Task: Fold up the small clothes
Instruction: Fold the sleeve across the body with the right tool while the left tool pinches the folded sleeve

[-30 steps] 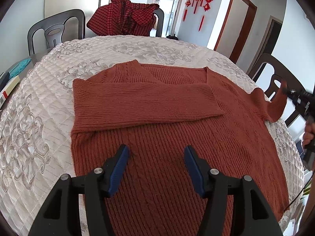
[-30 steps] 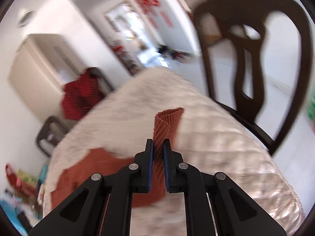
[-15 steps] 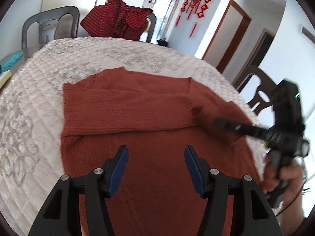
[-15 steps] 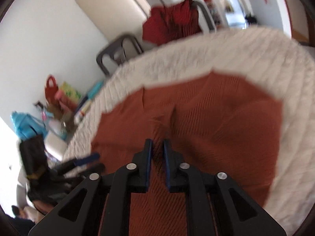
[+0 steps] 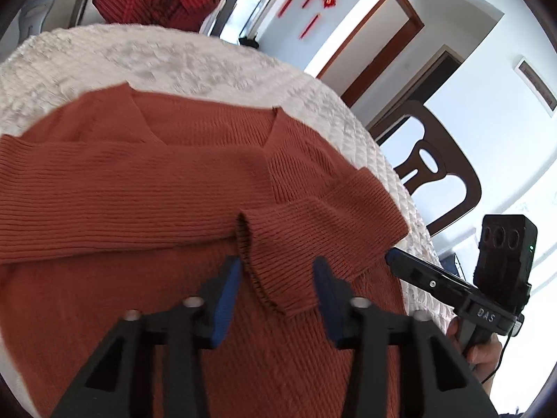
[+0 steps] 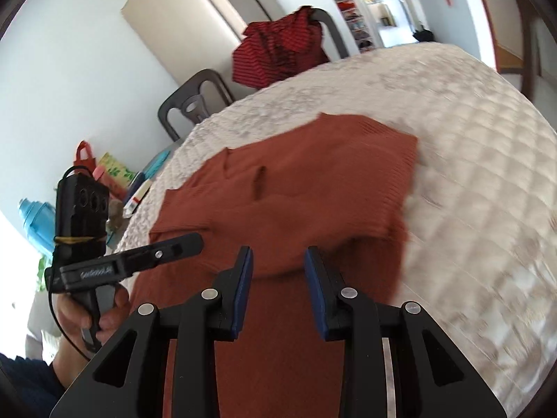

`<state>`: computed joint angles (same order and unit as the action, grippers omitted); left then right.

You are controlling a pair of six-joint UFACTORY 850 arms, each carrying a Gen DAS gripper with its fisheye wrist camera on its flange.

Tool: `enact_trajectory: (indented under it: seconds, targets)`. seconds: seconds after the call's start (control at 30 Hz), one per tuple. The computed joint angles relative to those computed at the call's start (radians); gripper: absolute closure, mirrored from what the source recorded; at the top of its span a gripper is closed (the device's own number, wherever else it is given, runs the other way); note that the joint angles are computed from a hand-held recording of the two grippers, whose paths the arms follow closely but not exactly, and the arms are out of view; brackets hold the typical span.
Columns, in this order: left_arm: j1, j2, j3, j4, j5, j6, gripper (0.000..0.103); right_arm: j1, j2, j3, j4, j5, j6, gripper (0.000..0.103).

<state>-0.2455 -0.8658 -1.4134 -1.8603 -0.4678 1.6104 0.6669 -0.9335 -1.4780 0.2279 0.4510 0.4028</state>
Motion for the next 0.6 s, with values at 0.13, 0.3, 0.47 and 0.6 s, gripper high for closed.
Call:
enact_trajectory:
  seconds: [0.13, 0.3, 0.47, 0.6]
  targets:
    - [-0.016, -0.001, -0.006, -0.036, 0.012, 0.057, 0.096, -0.006, 0.002, 0.014, 0.016, 0.001, -0.003, 0.071]
    - [-0.004, 0.042, 0.014, -0.229, -0.090, 0.295, 0.097, -0.007, -0.003, 0.001, 0.049, -0.004, -0.052, 0.071]
    - [0.026, 0.025, -0.021, -0.264, -0.073, 0.310, 0.097, -0.004, -0.017, -0.037, 0.242, -0.031, -0.246, 0.071]
    - [0.046, -0.040, -0.071, -0.129, -0.003, 0.135, 0.097, -0.009, -0.035, -0.060, 0.360, -0.072, -0.353, 0.071]
